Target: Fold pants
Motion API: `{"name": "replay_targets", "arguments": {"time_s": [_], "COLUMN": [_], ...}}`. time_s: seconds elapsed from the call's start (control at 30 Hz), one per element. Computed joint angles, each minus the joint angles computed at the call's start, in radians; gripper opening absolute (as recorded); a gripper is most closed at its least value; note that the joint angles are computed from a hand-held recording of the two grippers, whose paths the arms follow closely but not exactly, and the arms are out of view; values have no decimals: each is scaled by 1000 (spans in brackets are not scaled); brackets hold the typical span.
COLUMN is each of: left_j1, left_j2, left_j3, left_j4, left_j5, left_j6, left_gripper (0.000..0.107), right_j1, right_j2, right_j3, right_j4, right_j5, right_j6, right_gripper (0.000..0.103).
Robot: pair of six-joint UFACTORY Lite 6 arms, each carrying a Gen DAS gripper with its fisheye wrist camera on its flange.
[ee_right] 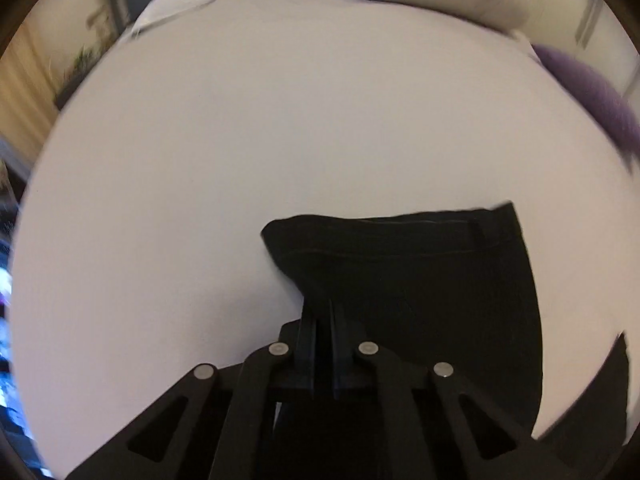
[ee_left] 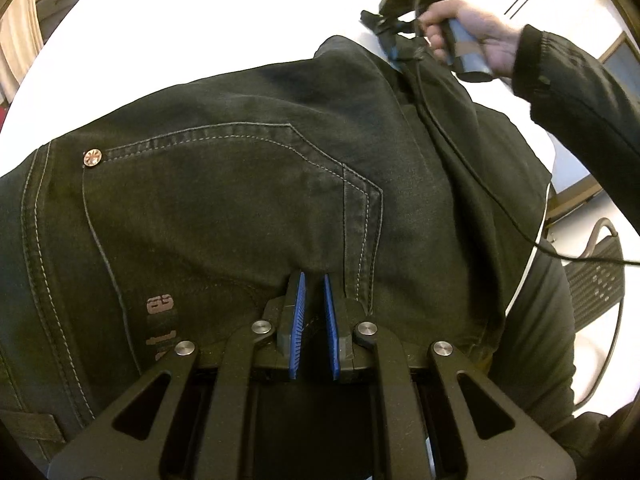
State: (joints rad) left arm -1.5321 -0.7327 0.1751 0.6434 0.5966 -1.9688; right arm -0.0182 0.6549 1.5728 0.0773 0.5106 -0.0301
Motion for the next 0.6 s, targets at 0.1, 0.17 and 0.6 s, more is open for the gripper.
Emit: {"name": "replay_targets", "arguments": {"time_s": [0.1, 0.17, 0.6], "left_j1": [-8, -9, 9], "left_j2": [36, 74, 219], "left_j3": [29, 54, 178], "left_j4": [-4, -2, -38], "left_j5": [14, 15, 26], "left_j6": [4, 9, 63], "left_gripper": [10, 10, 10], "right_j1": [-131, -275, -1333], "right_j2": [-165, -285, 99], "right_j3": [-134, -193, 123], "right_j4": [314, 523, 909], "right_j5": [-17, 85, 684], "right_j6": [-268, -462, -851], "right_gripper": [6, 6, 8]}}
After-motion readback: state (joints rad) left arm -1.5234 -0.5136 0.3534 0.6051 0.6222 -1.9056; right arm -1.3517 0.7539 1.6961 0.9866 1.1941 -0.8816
